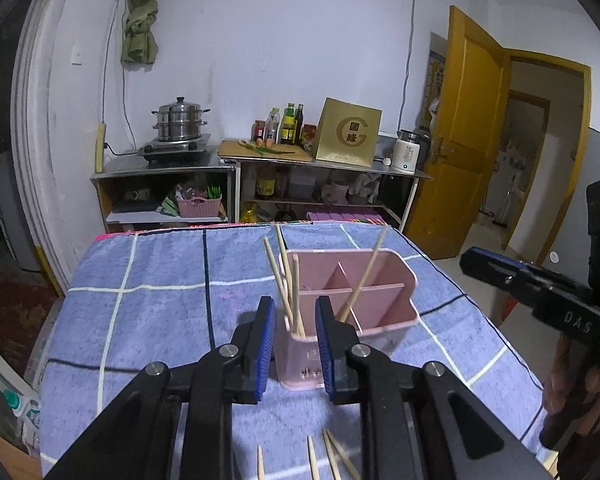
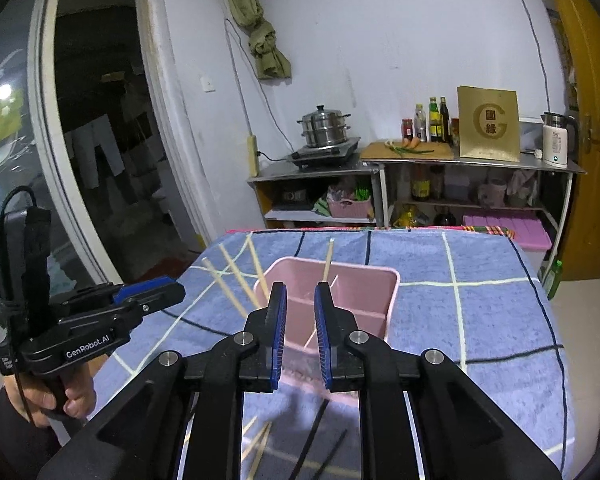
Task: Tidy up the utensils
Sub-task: 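Drop the chopsticks into the basket by opening both tools, then withdraw both open tools from the basket toward the loose wooden chopsticks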
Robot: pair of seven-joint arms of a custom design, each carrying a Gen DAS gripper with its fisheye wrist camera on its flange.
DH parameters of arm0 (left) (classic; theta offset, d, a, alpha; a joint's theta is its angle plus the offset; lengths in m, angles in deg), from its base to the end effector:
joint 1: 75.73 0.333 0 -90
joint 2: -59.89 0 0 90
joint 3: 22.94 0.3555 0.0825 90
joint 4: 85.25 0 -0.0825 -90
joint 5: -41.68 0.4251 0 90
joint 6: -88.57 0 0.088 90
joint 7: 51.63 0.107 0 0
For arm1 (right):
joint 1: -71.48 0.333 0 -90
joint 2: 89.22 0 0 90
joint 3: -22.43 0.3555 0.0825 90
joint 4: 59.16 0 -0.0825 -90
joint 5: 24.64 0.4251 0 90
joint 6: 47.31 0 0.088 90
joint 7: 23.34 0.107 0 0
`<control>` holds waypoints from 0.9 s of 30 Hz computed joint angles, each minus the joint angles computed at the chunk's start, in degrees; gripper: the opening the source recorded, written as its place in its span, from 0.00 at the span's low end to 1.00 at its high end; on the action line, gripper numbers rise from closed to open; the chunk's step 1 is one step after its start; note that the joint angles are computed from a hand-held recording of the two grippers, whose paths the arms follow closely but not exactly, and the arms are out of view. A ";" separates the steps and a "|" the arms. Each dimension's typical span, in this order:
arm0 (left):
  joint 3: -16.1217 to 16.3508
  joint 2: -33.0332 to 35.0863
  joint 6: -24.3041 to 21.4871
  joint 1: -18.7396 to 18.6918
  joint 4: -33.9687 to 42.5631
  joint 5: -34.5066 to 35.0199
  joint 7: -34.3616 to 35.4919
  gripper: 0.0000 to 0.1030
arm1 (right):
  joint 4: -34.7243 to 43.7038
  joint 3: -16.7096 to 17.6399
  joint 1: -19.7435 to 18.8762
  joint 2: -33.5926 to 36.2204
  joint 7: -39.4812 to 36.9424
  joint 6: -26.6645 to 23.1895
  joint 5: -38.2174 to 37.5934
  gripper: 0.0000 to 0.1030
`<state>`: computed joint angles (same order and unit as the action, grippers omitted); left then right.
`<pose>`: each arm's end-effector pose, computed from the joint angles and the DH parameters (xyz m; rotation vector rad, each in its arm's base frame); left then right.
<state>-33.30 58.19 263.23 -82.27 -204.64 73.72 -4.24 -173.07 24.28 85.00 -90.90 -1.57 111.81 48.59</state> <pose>0.5799 -0.2205 0.5708 -1.5960 1.7362 -1.0789 0.6120 0.1247 0.5684 -1.7237 1.1311 -0.4125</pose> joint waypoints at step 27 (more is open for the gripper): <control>-7.32 -14.13 4.80 4.98 -21.54 1.93 -7.32 0.20 | -20.14 -3.09 3.87 -13.13 -4.24 0.75 3.16 0.15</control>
